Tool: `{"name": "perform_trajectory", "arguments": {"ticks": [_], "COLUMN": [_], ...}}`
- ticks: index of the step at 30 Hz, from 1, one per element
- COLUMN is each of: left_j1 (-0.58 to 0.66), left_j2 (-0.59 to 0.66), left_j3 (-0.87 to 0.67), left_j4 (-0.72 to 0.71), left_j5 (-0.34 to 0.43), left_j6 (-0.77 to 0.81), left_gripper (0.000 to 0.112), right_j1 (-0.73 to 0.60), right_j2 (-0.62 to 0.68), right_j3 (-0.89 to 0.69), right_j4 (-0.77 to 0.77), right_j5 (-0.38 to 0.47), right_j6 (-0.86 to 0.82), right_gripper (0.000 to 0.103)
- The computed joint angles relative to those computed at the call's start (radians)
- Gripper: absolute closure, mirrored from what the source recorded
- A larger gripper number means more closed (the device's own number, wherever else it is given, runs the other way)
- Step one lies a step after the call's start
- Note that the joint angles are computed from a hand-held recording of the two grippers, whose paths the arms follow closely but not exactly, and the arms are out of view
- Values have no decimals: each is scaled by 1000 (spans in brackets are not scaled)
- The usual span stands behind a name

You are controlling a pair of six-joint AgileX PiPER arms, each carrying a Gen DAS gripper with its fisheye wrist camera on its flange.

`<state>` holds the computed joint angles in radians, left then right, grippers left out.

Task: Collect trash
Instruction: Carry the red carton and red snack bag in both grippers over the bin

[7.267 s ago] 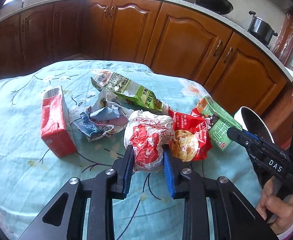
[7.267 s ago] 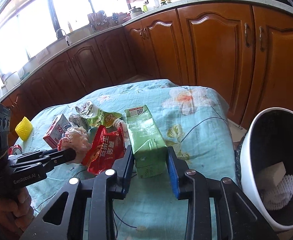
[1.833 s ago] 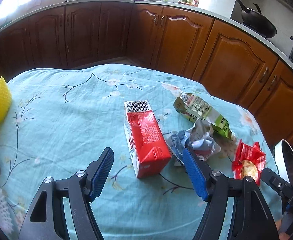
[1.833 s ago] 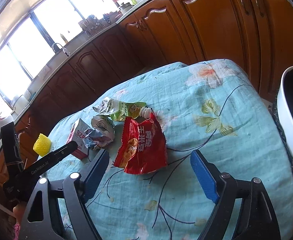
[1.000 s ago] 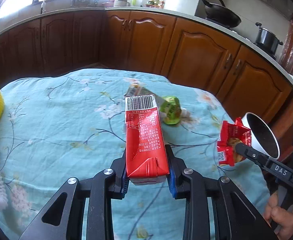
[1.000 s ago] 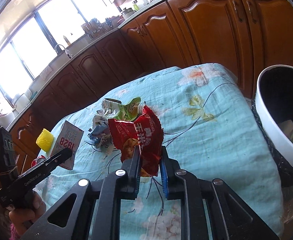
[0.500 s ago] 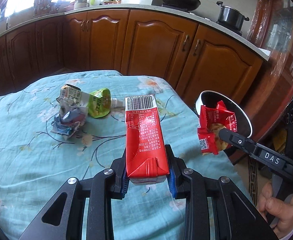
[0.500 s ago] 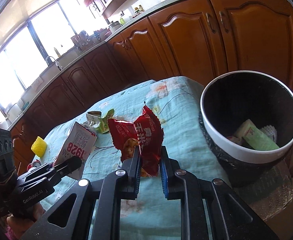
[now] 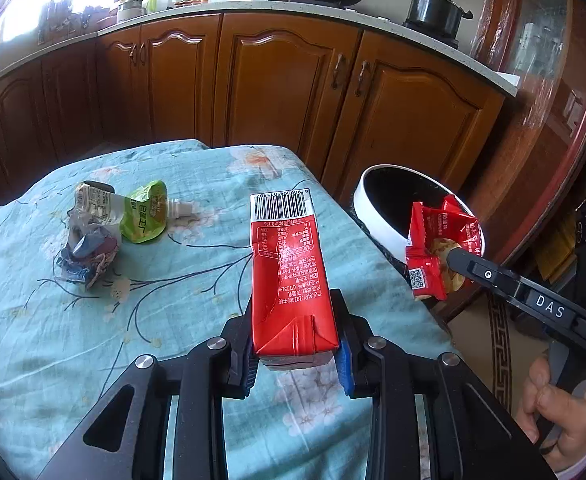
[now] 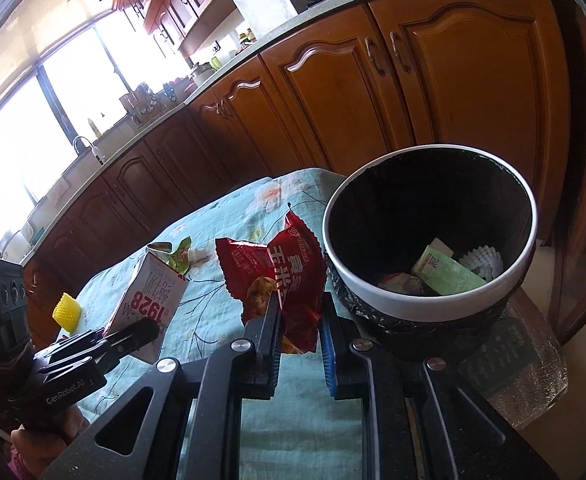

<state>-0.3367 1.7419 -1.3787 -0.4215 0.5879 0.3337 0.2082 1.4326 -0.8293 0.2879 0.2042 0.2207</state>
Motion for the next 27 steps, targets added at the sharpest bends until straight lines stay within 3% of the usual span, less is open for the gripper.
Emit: {"name": "perform_trajectory", "arguments": {"ticks": [15, 27], "left_j1": [-112, -192], "left_j2": [99, 228], "left_j3": [-146, -342], "left_j4": [70, 126], "left_j5": [29, 74], "left_j6": [-82, -119], "left_gripper": [83, 83], "right_j1": [-164, -240], "right_j2": [-62, -65], "right_j3": [42, 27], "right_j4": [161, 137], "right_j5": [39, 69], "right_j6": [-220, -231], "right_gripper": [86, 86]}}
